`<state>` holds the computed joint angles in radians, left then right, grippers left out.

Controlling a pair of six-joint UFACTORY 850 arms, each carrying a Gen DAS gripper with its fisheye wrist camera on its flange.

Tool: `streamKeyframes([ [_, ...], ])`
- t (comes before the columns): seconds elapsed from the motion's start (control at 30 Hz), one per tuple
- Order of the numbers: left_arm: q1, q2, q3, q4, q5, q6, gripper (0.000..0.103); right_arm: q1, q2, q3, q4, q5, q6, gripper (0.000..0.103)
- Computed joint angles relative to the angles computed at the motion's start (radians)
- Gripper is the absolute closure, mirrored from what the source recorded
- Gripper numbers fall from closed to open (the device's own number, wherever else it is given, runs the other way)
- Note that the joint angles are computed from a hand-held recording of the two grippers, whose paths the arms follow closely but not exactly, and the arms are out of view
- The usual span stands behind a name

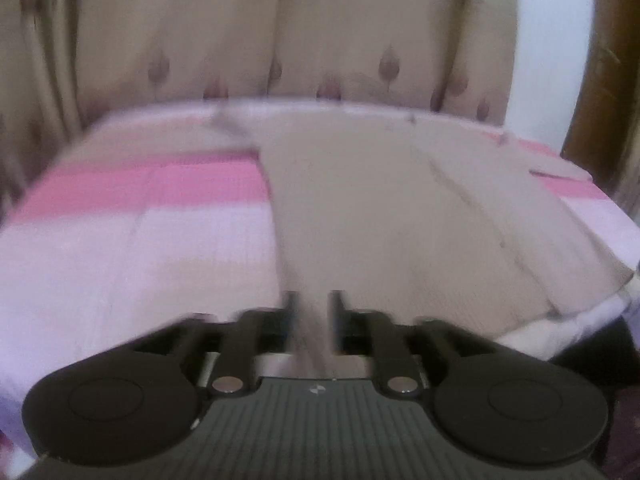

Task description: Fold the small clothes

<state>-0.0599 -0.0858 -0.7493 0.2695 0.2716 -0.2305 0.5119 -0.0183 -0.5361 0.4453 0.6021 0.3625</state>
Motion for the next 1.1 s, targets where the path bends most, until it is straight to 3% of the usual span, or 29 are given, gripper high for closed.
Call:
streamKeyframes([
  [0.03,-0.010,0.020,0.020,-0.063,0.050,0.063,0.007,-0.014,0.023,0.010,0.028,0.025,-0.022,0.083],
  [0.07,-0.018,0.032,0.037,-0.084,0.123,0.084,0.004,-0.033,0.037,0.014,0.035,0.042,-0.034,0.077],
  [0.1,-0.025,0.042,0.053,-0.090,0.195,0.094,0.000,-0.057,0.046,0.012,0.030,0.044,-0.039,0.056],
  [0.13,-0.048,0.033,0.043,-0.137,0.225,0.147,0.000,-0.087,0.047,0.004,0.013,0.042,-0.032,0.029],
  [0.17,-0.067,0.019,0.025,-0.169,0.230,0.196,0.000,-0.132,0.039,-0.005,-0.043,0.049,0.014,0.017],
  [0.2,-0.088,-0.006,-0.003,-0.203,0.229,0.233,0.000,-0.179,0.022,-0.017,-0.108,0.062,0.078,0.012],
  [0.27,-0.110,-0.059,-0.062,-0.204,0.214,0.210,0.000,-0.265,-0.022,-0.056,-0.213,0.057,0.175,0.012],
  [0.37,-0.113,-0.147,-0.158,-0.097,0.174,0.043,0.003,-0.396,-0.116,-0.137,-0.371,0.061,0.326,0.013],
  [0.47,-0.134,-0.258,-0.277,-0.252,0.146,0.147,0.006,-0.513,-0.216,-0.241,-0.481,0.049,0.453,0.013],
  [0.6,-0.157,-0.360,-0.373,-0.547,0.170,0.397,0.003,-0.639,-0.350,-0.398,-0.575,0.020,0.619,0.013],
  [0.7,-0.169,-0.409,-0.407,-0.722,0.158,0.555,0.002,-0.684,-0.443,-0.540,-0.543,-0.090,0.589,0.012],
  [0.77,-0.158,-0.433,-0.457,-0.748,0.033,0.583,0.003,-0.710,-0.509,-0.632,-0.640,-0.163,0.674,0.013],
  [0.8,-0.154,-0.436,-0.463,-0.713,0.017,0.555,0.003,-0.720,-0.548,-0.686,-0.684,-0.210,0.717,0.012],
  [0.9,-0.147,-0.438,-0.467,-0.707,-0.005,0.542,0.001,-0.746,-0.651,-0.796,-0.942,-0.233,0.997,0.012],
  [0.97,-0.145,-0.444,-0.482,-0.751,-0.035,0.572,0.001,-0.759,-0.699,-0.836,-0.996,-0.191,1.095,0.013],
  [1.0,-0.143,-0.449,-0.494,-0.802,-0.052,0.613,0.000,-0.762,-0.722,-0.856,-0.994,-0.188,1.104,0.019],
  [1.03,-0.146,-0.458,-0.509,-0.889,-0.065,0.687,0.000,-0.760,-0.731,-0.861,-0.964,-0.183,1.089,0.035],
  [1.07,-0.148,-0.465,-0.518,-0.938,-0.065,0.727,0.000,-0.759,-0.740,-0.865,-0.913,-0.173,1.071,0.042],
  [1.1,-0.150,-0.468,-0.524,-0.964,-0.063,0.750,0.000,-0.762,-0.738,-0.853,-0.877,-0.144,1.055,0.063],
])
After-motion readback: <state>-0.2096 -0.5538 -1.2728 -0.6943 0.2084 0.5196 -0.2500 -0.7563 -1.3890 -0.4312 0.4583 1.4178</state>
